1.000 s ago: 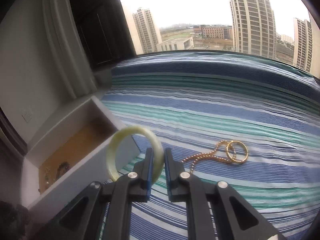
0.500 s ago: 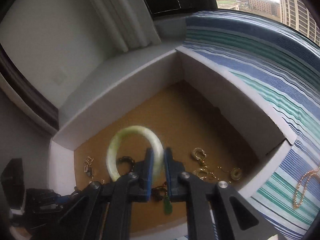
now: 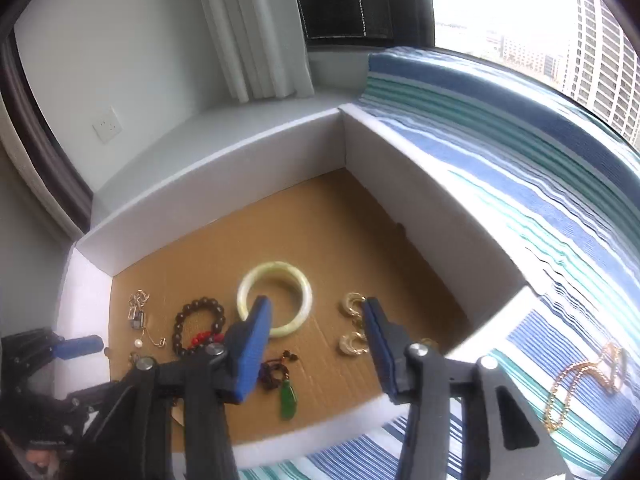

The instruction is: Organize jewelry

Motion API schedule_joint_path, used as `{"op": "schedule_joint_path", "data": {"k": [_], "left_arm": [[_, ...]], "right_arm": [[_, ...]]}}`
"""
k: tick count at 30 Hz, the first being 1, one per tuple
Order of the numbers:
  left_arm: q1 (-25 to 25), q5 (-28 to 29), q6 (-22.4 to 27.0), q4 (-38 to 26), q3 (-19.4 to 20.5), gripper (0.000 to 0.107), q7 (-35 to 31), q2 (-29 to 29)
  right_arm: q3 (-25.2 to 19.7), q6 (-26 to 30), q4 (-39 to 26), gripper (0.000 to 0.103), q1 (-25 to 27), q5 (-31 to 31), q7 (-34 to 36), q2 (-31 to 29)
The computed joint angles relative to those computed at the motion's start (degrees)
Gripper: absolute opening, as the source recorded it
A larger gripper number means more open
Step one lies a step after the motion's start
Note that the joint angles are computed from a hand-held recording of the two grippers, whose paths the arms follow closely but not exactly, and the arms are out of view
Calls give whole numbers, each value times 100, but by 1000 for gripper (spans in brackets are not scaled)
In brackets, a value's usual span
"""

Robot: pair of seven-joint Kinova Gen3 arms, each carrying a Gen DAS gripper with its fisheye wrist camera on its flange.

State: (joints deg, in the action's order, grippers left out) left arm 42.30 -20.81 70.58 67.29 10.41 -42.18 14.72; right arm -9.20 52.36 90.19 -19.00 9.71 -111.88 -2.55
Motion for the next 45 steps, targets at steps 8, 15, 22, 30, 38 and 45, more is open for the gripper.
{"op": "schedule_joint_path", "data": {"k": [8, 15, 22, 30, 38, 45], "left_arm": [[1288, -1177, -98, -637, 132, 95, 360, 446], [2182, -1362, 485, -2035, -247, 95, -197, 1588], [2659, -1274, 1057, -3024, -783, 95, -632, 2203], [2939, -1235, 1219, -3291, -1147, 95, -811, 2340], [2370, -212, 909, -3076, -677, 95, -1067, 2361], [2301, 289, 1275, -3959, -686, 95, -1674, 2865]], "right_arm": [[-510, 48, 1679, 66, 610, 773, -821, -1823], [-454, 556, 2856, 66, 1492, 711, -970, -3293], [54, 832, 3596, 66, 2199, 606, -623, -4243], [385, 632, 3982, 66, 2645, 401, -394, -4601], [464, 541, 4098, 66, 2922, 341, -208, -4824], [772, 494, 4256, 66, 3033, 268, -71, -5061]]}}
